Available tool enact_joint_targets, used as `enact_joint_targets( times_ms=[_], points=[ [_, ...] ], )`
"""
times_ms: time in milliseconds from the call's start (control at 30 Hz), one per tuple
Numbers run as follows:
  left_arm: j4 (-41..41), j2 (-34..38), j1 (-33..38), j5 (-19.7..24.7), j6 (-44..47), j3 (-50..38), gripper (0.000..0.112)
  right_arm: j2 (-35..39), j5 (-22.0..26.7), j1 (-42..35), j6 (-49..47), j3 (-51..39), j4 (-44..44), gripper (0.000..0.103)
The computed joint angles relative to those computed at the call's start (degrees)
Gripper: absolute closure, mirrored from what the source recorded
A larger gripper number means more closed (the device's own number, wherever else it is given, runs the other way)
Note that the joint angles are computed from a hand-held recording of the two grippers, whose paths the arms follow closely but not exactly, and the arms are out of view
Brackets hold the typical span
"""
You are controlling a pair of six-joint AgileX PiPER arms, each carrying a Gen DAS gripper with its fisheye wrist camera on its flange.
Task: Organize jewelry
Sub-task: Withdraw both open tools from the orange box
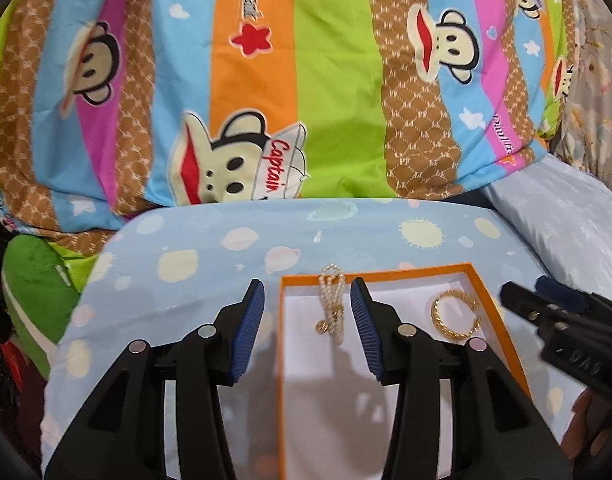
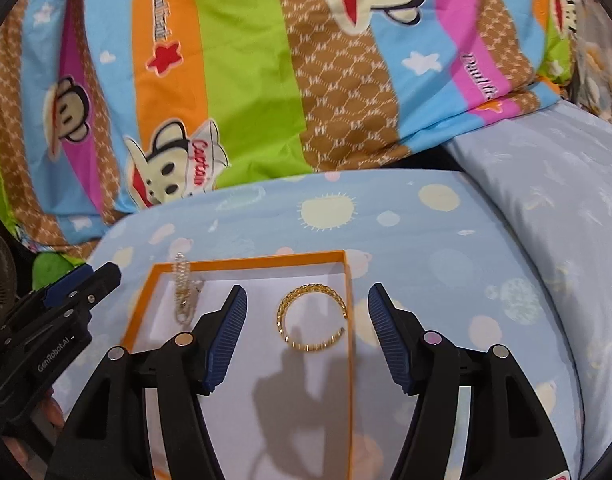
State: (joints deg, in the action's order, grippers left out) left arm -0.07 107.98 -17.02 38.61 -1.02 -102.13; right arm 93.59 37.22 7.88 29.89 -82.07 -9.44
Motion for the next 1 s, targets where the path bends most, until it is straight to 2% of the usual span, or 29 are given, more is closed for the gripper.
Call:
enact_joint_targets(
  times_ms=[100, 200, 400, 567, 767, 833, 1000],
  points=[
    [-2.4, -9.5, 1.5, -5.6, 3.1, 13.0, 0.058, -9.1, -3.2, 0.8, 3.3, 10.4, -1.0, 0.028],
    [-7.8, -17.5, 3.5, -8.7, 8.3, 24.3, 0.058, -17.5, -4.5, 3.0, 9.6, 20.8, -4.1, 0.025],
    [-12.6, -28.8, 5.7, -9.9, 11.4, 41.5, 0.058, -28.1, 0.2, 14.1, 30.8, 35.0, -18.9, 0.025],
    [-9.1, -33.8, 4.4, -11.3, 7.8, 49.8, 0.058, -29.3, 6.0, 24.1, 43.0, 39.1, -27.0, 0.025],
    [-11.3, -36.3, 4.4, -11.6, 8.8, 54.3, 0.058, -28.0, 13.6, 33.4, 52.4, 39.2, -35.8, 0.025],
    [-11.0, -36.2, 4.1, -11.5, 8.6, 54.7, 0.058, -27.6, 14.3, 34.3, 52.5, 39.1, -36.5, 0.026],
    [-14.7, -36.0, 5.5, -11.5, 11.3, 54.7, 0.053, -27.3, 12.5, 32.2, 50.3, 39.0, -34.6, 0.029]
  ],
)
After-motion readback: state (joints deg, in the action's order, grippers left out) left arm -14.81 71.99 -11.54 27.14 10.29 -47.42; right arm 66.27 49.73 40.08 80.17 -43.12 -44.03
